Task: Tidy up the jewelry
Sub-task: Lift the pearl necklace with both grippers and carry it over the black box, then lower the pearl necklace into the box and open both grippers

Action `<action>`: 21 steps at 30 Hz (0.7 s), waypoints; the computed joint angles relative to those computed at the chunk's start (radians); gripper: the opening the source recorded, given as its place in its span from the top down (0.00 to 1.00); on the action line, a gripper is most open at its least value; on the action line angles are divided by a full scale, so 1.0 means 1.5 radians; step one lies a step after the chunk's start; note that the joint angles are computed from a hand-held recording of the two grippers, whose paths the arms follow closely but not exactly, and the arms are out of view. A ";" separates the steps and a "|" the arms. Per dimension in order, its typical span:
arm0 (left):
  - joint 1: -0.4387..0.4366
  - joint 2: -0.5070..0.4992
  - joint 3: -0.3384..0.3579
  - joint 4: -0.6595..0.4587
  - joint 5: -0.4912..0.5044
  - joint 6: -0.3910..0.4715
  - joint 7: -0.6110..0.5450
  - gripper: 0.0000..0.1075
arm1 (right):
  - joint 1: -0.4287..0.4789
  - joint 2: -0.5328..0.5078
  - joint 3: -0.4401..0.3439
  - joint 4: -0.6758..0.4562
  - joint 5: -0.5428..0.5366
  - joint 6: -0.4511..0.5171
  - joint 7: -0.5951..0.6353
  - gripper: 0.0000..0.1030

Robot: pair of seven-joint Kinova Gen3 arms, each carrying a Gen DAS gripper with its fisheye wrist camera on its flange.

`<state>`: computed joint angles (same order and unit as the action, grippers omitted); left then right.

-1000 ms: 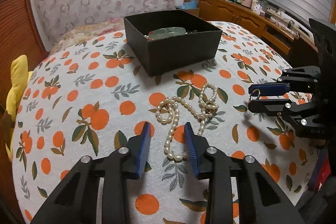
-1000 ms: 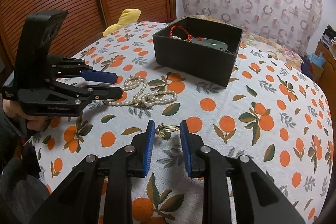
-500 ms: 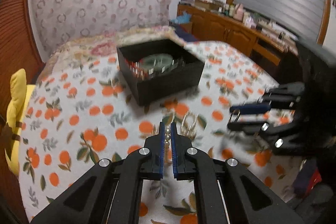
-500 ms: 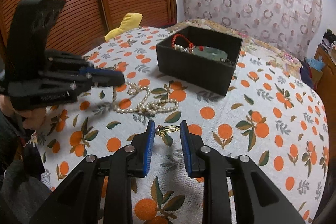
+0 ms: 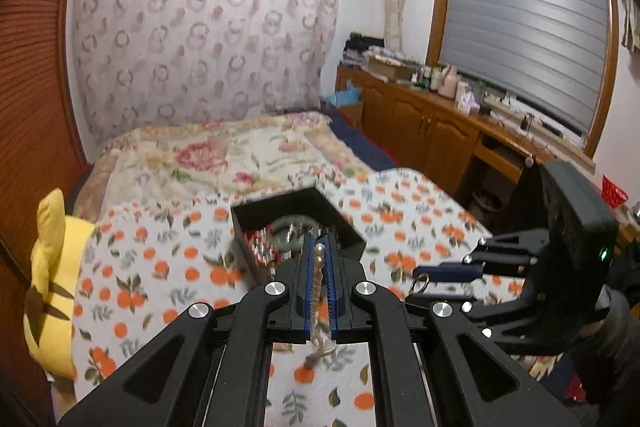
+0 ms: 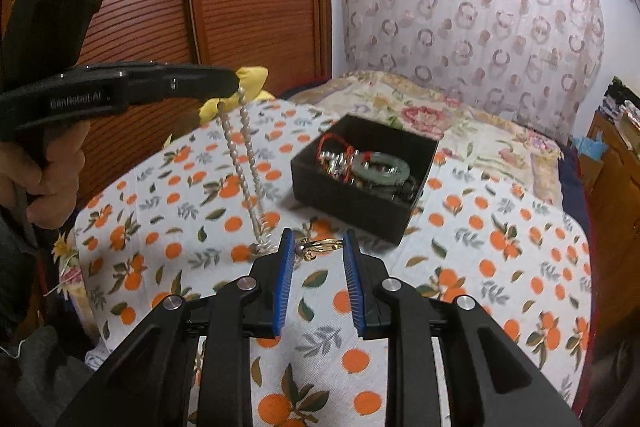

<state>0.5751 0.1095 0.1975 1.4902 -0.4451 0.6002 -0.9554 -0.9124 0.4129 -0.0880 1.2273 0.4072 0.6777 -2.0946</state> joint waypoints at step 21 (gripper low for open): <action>0.028 0.067 -0.030 -0.212 -0.037 0.055 -0.053 0.96 | 0.043 0.035 0.009 -0.106 -0.026 -0.005 0.063 0.74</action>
<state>0.6168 0.2101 0.1518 1.1715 -0.5011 0.6826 -1.0354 -0.8482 0.4648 -0.0744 1.0680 0.3679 0.6701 -2.0001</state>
